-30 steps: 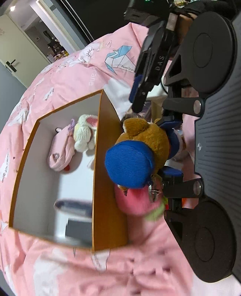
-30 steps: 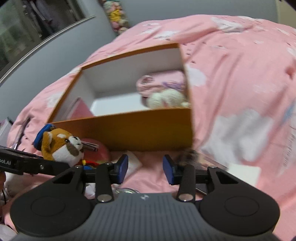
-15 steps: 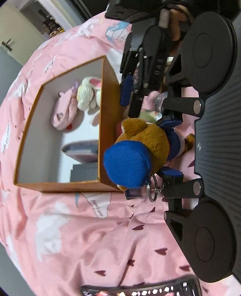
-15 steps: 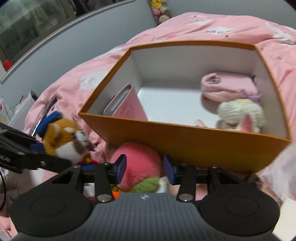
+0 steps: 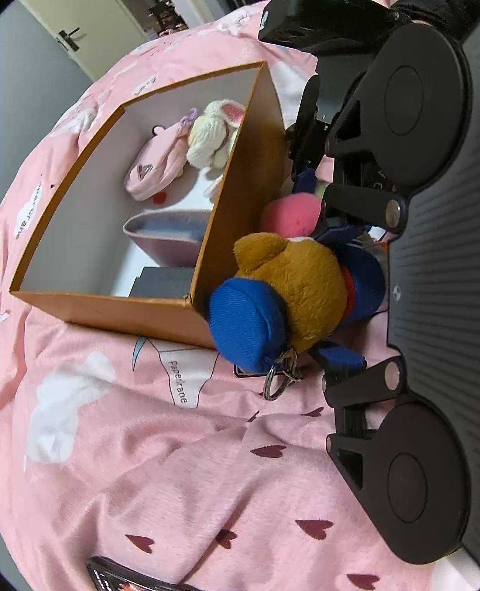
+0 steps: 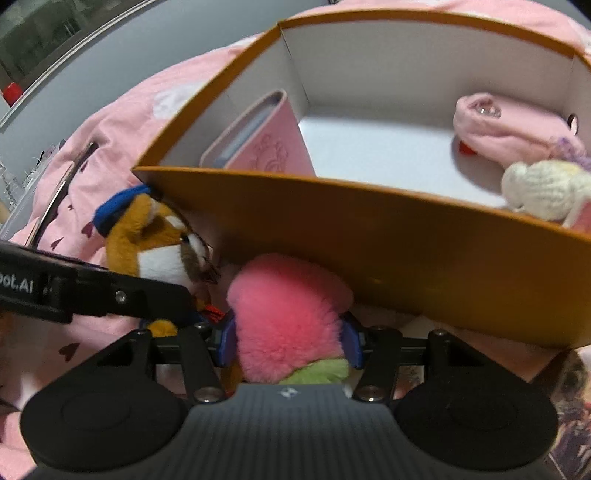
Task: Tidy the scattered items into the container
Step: 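Lift the teddy bear and pink pompom and carry both over the box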
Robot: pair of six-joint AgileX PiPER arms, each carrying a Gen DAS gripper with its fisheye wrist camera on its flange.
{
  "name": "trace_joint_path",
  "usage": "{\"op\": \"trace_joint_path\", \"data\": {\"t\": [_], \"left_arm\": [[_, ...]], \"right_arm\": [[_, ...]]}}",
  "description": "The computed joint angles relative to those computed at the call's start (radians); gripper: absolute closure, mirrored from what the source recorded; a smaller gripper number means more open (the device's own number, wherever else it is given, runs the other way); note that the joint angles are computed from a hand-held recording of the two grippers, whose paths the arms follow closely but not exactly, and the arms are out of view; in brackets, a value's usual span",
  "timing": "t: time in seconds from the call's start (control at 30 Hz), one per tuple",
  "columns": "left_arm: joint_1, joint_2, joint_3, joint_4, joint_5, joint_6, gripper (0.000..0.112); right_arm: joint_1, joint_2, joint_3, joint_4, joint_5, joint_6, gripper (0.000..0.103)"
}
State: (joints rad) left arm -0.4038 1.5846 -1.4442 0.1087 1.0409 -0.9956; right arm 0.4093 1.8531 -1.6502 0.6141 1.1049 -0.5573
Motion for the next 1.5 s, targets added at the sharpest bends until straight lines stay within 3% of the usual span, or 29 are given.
{"op": "trace_joint_path", "data": {"t": [0.3,0.43,0.63,0.87,1.07,1.5], "left_arm": [[-0.042,0.016,0.002,0.087,0.022,-0.042,0.050],[-0.042,0.012,0.008,0.089,0.017,-0.047,0.051],[-0.060,-0.033,0.034,0.102,0.000,-0.037,0.055],[-0.091,-0.103,0.031,0.109,-0.012,-0.010,0.057],[-0.121,-0.119,-0.022,0.120,-0.022,0.025,0.057],[-0.150,-0.022,-0.232,0.177,-0.093,0.136,0.057]], "right_arm": [[0.009,0.060,-0.015,0.031,0.004,0.004,0.045],[0.017,0.049,0.005,0.029,-0.022,-0.006,0.054],[-0.010,-0.005,0.049,0.071,-0.037,-0.064,0.057],[-0.130,-0.062,0.071,0.215,0.041,-0.105,0.057],[-0.197,-0.120,0.077,0.322,0.043,-0.115,0.057],[-0.403,-0.174,0.002,0.497,0.099,-0.110,0.057]]}}
